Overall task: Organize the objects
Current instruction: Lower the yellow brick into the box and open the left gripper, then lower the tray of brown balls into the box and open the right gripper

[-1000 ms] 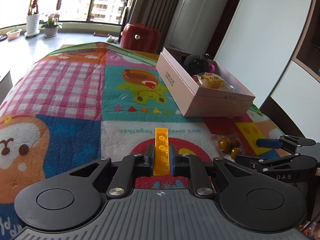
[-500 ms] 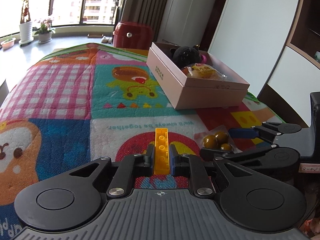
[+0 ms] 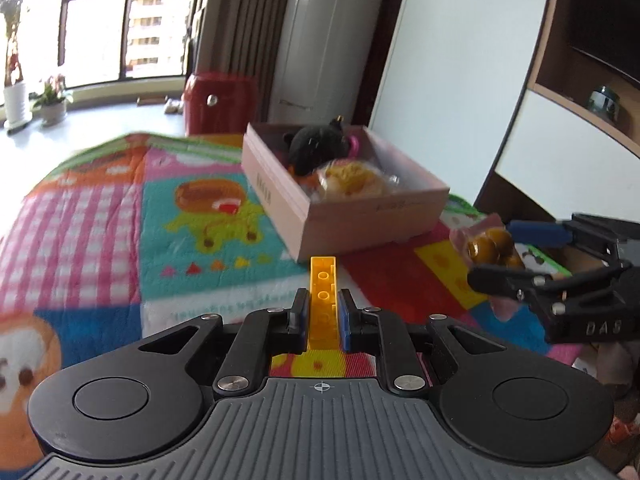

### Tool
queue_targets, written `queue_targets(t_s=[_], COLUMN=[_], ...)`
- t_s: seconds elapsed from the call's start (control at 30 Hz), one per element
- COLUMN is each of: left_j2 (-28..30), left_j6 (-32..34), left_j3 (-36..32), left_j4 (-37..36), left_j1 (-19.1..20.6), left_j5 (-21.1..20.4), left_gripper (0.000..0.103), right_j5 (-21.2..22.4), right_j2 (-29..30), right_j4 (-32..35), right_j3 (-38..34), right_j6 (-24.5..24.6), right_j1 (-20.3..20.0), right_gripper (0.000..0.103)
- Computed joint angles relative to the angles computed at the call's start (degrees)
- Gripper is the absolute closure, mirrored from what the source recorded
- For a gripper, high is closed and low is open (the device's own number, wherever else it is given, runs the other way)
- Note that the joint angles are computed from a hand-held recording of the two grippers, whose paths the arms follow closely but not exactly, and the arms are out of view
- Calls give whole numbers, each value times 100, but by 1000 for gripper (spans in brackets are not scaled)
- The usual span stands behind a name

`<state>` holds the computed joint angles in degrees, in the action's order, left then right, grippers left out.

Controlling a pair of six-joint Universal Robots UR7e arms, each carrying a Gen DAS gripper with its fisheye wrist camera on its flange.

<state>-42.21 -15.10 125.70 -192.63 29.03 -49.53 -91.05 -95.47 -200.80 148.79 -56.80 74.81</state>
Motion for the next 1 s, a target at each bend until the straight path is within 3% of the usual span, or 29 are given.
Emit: queue_targets(t_s=[0.13, 0.2, 0.37, 0.5, 0.7, 0.9, 1.0], left_j2=[487, 844, 1507, 1381, 953, 865, 811], left_j6=[1016, 1313, 1246, 795, 77, -319, -536], left_j3=[-984, -1573, -2679, -2275, -1079, -708, -623], left_j4=[-553, -863, -301, -938, -1254, -1073, -955], left_j1=[100, 307, 743, 860, 833, 825, 870], left_j5=[278, 154, 248, -140, -477, -130, -92], left_gripper=[86, 85, 81, 81, 81, 81, 81], right_j5=[280, 394, 473, 587, 780, 1183, 1097], right_j2=[-237, -269, -197, -214, -46, 891, 1504], right_j4=[-20, 7, 86, 212, 1070, 2148, 2985], right_j3=[-8, -45, -200, -315, -1032, -2810, -3751], right_j6=[70, 149, 357, 438, 984, 2299, 2818], right_j1=[-125, -202, -362, -575, -601, -183, -58], right_gripper=[24, 24, 24, 24, 24, 24, 23])
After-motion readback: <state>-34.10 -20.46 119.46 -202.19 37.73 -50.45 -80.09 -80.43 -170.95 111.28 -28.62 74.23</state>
